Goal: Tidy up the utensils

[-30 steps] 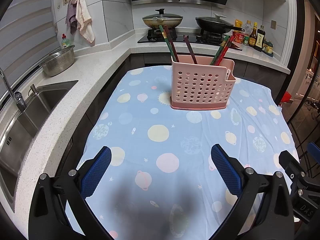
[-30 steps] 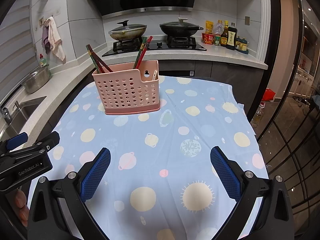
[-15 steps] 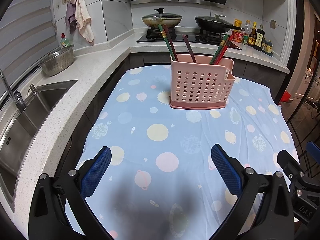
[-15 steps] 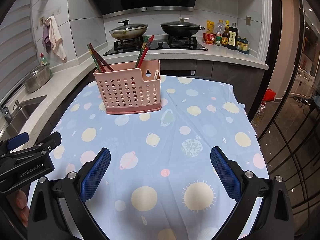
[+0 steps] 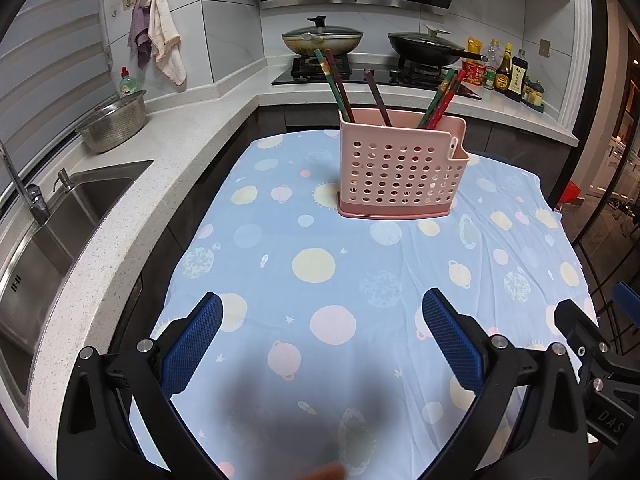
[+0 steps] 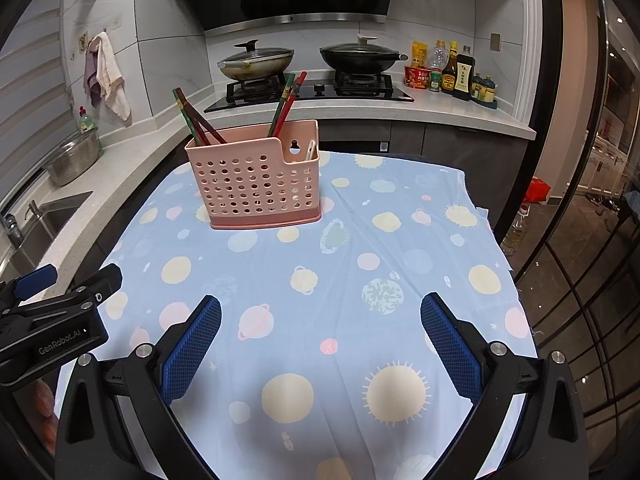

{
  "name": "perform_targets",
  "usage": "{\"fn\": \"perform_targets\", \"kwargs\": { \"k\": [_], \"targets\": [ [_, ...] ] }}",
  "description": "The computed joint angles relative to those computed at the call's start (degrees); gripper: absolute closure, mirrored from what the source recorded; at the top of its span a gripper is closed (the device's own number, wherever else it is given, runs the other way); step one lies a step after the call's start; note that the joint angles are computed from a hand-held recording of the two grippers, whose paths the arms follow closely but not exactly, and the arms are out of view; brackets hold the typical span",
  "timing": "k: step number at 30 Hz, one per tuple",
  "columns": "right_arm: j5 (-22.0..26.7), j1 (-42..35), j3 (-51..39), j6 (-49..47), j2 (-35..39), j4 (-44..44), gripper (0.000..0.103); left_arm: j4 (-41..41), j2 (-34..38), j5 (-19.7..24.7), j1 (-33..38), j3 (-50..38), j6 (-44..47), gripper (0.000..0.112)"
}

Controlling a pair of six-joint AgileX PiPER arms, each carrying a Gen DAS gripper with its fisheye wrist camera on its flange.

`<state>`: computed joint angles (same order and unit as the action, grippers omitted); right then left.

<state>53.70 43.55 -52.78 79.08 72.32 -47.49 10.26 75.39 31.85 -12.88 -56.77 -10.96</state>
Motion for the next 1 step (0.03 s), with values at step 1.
{"fn": "perform_targets", "kwargs": {
  "k": [1],
  "targets": [
    [0.08,0.09,0.03,0.16,-0.02,-0.09,0.007,-0.24,0.05,0.00,0.01,0.02,0.28,0.017]
  ]
}}
